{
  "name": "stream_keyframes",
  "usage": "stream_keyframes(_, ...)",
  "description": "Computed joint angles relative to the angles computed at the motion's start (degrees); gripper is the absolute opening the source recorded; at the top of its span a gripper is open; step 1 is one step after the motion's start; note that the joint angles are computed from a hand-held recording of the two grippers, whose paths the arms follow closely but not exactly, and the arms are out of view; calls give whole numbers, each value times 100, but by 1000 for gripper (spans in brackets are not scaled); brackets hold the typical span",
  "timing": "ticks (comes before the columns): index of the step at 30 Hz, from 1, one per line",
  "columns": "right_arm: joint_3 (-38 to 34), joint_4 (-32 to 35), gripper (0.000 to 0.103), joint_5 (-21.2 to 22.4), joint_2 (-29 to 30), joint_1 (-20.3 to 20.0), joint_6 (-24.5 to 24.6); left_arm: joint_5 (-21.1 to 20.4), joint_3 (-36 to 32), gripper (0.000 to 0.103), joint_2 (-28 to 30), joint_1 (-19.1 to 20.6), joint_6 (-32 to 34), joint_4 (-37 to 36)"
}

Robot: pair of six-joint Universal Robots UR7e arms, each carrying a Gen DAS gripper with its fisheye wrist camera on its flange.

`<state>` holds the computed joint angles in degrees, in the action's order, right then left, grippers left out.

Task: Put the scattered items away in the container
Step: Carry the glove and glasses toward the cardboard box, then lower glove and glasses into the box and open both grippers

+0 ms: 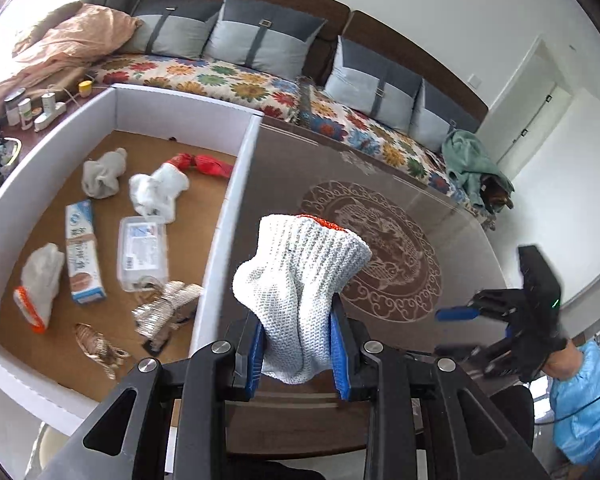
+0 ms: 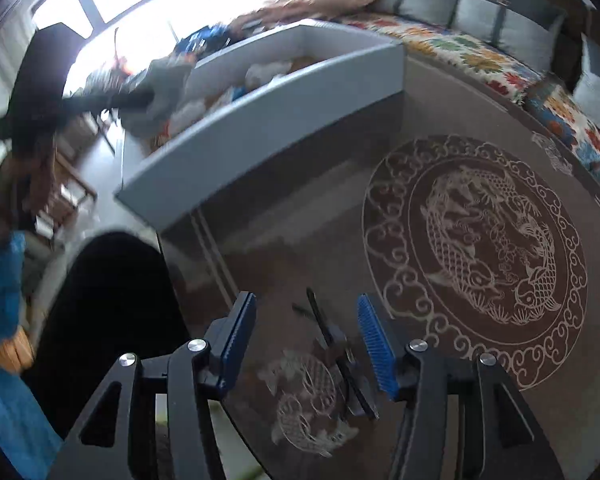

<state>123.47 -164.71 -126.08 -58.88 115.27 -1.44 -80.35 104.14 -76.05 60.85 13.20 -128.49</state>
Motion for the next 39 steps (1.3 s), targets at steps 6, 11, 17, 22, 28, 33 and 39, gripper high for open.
stream_keyframes(6,287,-186,55,-174,232,-363,-837,-77,362,28,-11,-206,-176,-2)
stream_keyframes(11,143,294,42,26,307,-687,-1073,-62,521,28,60,-302,-275,57)
stream_keyframes(17,250,141,6,-139,140,-624,-463,-112,669,28,50,-337,-340,80)
stream_keyframes(22,570,-496,6,-107,-253,-294,300,-291,773,28,-24,-308,-390,27)
stream_keyframes(28,441,-1444,6,139,55,9,780,-437,640,28,-224,-141,-441,72)
stream_keyframes(33,-647,-1541,6,577,628,149,498,-92,-108,28,-159,71,-230,132)
stream_keyframes(39,-2770,-1007,7,1142,1704,95,54,546,-1540,28,626,485,-15,90)
